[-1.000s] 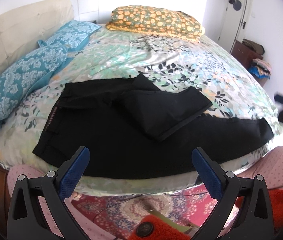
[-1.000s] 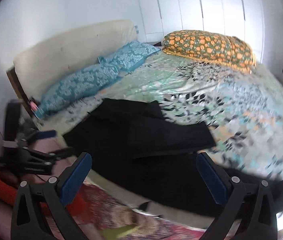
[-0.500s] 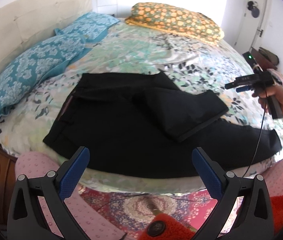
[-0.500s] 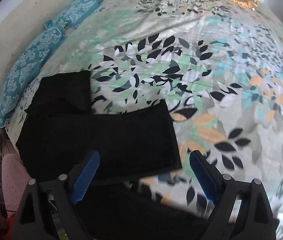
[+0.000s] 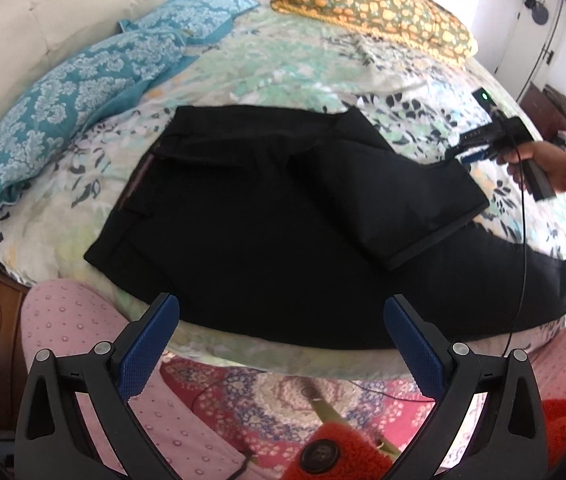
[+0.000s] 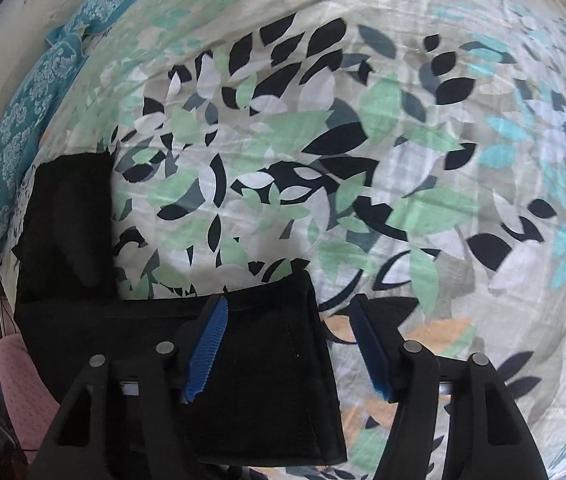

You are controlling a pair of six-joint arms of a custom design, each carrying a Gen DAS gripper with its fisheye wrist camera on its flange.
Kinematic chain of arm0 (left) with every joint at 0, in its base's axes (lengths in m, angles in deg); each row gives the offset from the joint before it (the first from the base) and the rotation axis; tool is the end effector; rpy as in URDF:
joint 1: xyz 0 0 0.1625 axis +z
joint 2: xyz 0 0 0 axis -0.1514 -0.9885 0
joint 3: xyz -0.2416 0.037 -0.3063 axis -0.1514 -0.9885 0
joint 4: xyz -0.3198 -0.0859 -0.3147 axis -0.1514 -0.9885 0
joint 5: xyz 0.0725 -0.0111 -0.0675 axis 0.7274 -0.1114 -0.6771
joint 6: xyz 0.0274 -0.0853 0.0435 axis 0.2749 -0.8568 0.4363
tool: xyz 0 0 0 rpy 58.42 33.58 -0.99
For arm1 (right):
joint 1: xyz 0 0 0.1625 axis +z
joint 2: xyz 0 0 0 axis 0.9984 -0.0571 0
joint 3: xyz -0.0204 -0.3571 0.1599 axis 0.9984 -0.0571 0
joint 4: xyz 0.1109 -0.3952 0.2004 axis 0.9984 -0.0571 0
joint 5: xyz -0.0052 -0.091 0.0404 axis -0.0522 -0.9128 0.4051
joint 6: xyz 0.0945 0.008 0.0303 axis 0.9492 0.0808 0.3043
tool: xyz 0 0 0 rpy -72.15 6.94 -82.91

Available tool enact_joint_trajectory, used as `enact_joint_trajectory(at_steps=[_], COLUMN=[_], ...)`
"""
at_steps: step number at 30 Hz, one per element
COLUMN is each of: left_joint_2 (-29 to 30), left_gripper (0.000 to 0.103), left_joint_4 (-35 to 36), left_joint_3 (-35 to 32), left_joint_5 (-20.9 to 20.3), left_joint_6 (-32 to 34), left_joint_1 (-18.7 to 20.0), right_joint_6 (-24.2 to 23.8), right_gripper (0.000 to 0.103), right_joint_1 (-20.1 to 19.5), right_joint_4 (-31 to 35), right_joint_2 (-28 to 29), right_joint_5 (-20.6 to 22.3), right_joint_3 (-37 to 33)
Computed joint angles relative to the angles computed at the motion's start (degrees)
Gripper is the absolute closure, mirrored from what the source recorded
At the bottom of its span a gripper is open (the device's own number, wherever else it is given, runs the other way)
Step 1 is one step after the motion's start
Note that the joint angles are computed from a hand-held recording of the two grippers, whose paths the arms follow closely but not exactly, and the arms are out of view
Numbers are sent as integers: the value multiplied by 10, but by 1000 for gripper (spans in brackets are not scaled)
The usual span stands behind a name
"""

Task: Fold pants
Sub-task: 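Grasp the folded-over trouser leg with the right tool and unfold it flat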

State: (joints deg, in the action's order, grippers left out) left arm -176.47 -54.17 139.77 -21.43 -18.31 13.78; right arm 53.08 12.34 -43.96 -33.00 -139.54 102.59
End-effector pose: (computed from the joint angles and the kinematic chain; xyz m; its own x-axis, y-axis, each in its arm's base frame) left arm -0.1961 -0.2045 0.2818 -0.7199 -0.1738 -0.6720 0.2191 0.8618 -0.4576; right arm 0.1821 -0.6121 0.1084 -0.8371 -0.2277 0.4974 -0.2234 0.9723 0.0692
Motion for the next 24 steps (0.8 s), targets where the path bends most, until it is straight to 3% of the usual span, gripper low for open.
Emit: enact_joint_trajectory(at_steps=[3, 4, 5, 8, 10, 13, 18, 19, 22, 24], left_joint_2=[12, 17, 21, 34, 41, 52, 83, 91, 113, 126], left_gripper=[1, 1, 1, 1, 1, 1, 1, 1, 1, 1], left_joint_4=[-12, -15, -17, -22, -24, -36, -67, -76, -104, -114], left_joint_3=[0, 0, 0, -5, -7, -8, -7, -7, -9, -11], left_joint_5=[0, 0, -1, -2, 1, 4, 6, 7, 6, 6], left_joint_6=[18, 23, 27, 34, 36, 51, 93, 105, 136, 151], left_joint_1=[6, 7, 9, 16, 18, 25, 28, 32, 43, 46], right_joint_6=[-11, -16, -24, -54, -89, -91, -115, -114, -46, -33], right_gripper=[60, 70, 88, 91, 91, 92, 92, 91, 79, 55], right_joint_1=[-3, -1, 5, 30, 46, 44, 9, -8, -53, -72], right_joint_4=[13, 14, 13, 3, -31, -76, -212, -233, -207, -224], right_joint_2=[10, 12, 15, 5, -19, -72, -140, -154, -200, -227], right_joint_5=[8, 0, -20, -65, -105, -154, -302, -305, -253, -219], right_joint_3=[-7, -8, -8, -5, -3, -2, 19, 28, 59, 87])
